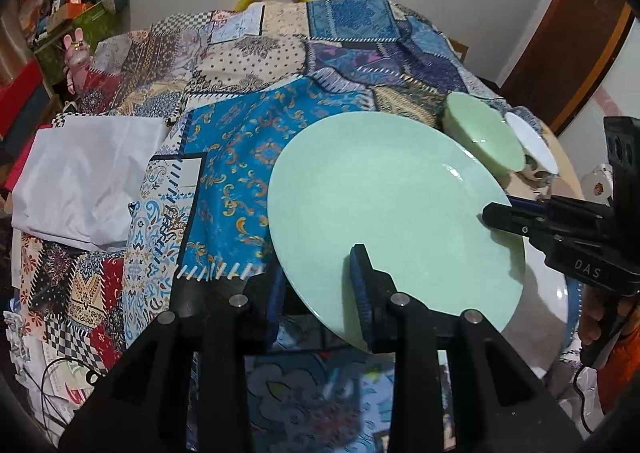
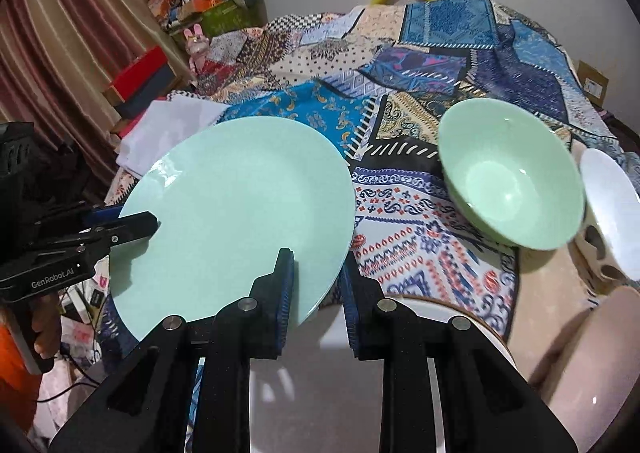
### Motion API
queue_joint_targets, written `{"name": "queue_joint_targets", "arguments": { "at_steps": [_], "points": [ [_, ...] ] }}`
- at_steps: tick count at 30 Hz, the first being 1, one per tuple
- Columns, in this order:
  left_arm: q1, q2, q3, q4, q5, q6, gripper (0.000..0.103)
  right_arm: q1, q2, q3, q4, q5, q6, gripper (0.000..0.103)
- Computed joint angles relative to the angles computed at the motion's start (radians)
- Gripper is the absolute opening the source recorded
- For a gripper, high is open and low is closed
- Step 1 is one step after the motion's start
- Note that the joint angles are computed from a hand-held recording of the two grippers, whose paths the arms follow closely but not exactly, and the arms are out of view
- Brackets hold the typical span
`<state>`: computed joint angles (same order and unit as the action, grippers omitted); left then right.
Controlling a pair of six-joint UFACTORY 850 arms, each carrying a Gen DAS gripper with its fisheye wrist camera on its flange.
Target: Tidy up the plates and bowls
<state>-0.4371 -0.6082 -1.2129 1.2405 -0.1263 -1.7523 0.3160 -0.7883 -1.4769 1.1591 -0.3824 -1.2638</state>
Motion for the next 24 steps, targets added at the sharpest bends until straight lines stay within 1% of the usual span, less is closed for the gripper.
{"name": "queue_joint_targets", "arguments": {
  "at_steps": [9, 15, 19, 24],
  "points": [
    [-0.067, 0.054, 0.026, 0.115, -0.036, -0.132, 0.032, -0.03, 0.113, 0.147, 0.238, 0.018, -0.245, 0.021],
    [-0.113, 0.073, 0.032, 0.188, -0.058, -0.216, 0.032, -0.054, 0.172, 0.227, 0.358, 0.017, -0.369, 0.021],
    [-0.133, 0.076, 0.032, 0.203, -0.049, -0.242, 0.032, -0.07, 0.202, 0.27, 0.426, 0.021, -0.438, 0.021],
    [-0.16, 0.075, 0.026, 0.202, -0.06, -0.246, 0.032, -0.091, 0.235, 0.322, 0.495, 0.014, -0.512, 0.021]
  ]
}}
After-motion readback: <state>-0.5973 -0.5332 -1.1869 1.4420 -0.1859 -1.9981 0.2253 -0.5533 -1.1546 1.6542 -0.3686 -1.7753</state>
